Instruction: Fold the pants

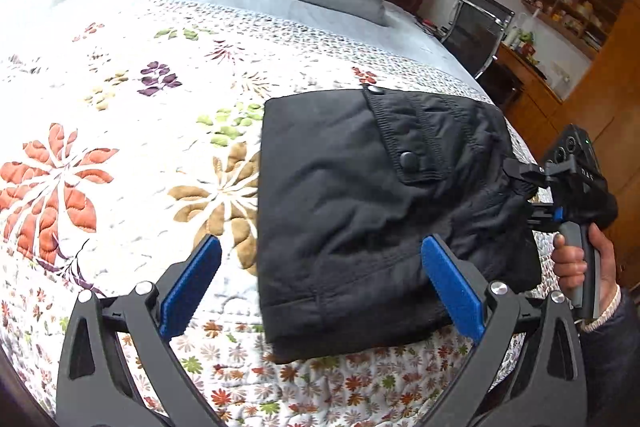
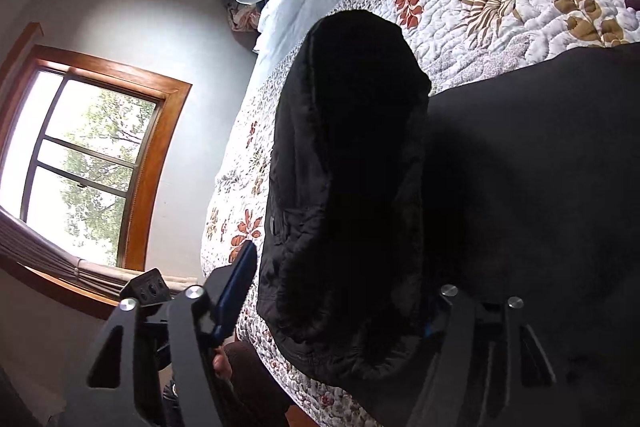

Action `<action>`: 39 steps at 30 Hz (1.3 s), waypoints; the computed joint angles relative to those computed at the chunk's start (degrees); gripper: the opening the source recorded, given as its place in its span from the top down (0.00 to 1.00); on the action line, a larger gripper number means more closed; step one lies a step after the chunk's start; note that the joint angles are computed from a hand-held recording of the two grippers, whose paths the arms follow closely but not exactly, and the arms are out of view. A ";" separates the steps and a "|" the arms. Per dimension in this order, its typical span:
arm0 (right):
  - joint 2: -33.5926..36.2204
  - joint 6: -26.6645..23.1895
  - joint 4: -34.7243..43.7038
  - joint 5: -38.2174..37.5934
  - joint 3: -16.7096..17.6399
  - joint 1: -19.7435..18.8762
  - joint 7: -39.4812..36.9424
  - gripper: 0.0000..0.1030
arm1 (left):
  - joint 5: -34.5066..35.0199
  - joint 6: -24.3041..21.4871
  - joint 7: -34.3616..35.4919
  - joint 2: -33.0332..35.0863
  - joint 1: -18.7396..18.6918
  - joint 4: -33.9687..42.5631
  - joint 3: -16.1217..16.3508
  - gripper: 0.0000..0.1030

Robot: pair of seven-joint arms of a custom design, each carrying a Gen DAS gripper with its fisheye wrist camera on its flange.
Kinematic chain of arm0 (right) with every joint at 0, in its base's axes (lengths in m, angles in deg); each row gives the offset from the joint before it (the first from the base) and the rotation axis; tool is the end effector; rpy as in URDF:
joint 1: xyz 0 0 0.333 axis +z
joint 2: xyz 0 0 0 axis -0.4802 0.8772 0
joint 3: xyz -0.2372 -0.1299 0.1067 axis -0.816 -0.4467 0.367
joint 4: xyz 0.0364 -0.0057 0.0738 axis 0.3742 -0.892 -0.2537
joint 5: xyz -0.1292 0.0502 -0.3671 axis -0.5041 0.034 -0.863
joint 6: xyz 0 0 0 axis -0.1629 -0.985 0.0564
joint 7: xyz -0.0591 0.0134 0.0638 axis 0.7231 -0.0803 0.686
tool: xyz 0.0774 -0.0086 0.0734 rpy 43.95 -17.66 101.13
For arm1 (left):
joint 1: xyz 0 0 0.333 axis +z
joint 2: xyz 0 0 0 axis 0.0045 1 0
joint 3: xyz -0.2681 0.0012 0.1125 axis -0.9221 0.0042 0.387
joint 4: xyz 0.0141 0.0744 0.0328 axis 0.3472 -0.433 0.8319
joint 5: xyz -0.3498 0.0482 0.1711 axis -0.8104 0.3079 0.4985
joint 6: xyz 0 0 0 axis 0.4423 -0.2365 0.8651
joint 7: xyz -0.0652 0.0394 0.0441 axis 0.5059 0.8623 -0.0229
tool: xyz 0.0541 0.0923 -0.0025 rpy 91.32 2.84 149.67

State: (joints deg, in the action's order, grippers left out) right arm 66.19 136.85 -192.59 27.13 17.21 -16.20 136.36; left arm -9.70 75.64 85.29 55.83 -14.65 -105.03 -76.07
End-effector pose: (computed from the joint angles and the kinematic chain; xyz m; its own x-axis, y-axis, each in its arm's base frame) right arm 0.5558 0.1815 0.5541 0.1317 -0.5279 -0.8390 -0.9719 0.0977 -0.2140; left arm 0.4855 -0.2514 0.5383 0.0146 -0.9381 0.3460 -0.7725 -0.2302 -0.5918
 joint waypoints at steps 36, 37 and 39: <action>-8.04 -3.34 -0.82 1.17 -4.71 -2.46 -4.00 0.72 | 17.61 -11.60 -7.42 -3.57 1.56 6.17 -4.32 0.03; -8.58 -3.34 -1.19 0.73 -5.08 -2.82 -3.97 0.72 | 17.76 -11.70 -7.14 -3.53 1.31 6.66 -4.24 0.03; -8.95 -3.50 -1.17 -0.28 -5.64 -3.38 -3.61 0.72 | 18.19 -11.67 -6.76 -3.42 0.95 7.41 -4.25 0.03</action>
State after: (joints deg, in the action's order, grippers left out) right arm 57.24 133.35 -193.76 26.85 11.57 -19.59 132.75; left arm 8.49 63.97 78.53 52.42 -13.70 -97.62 -80.31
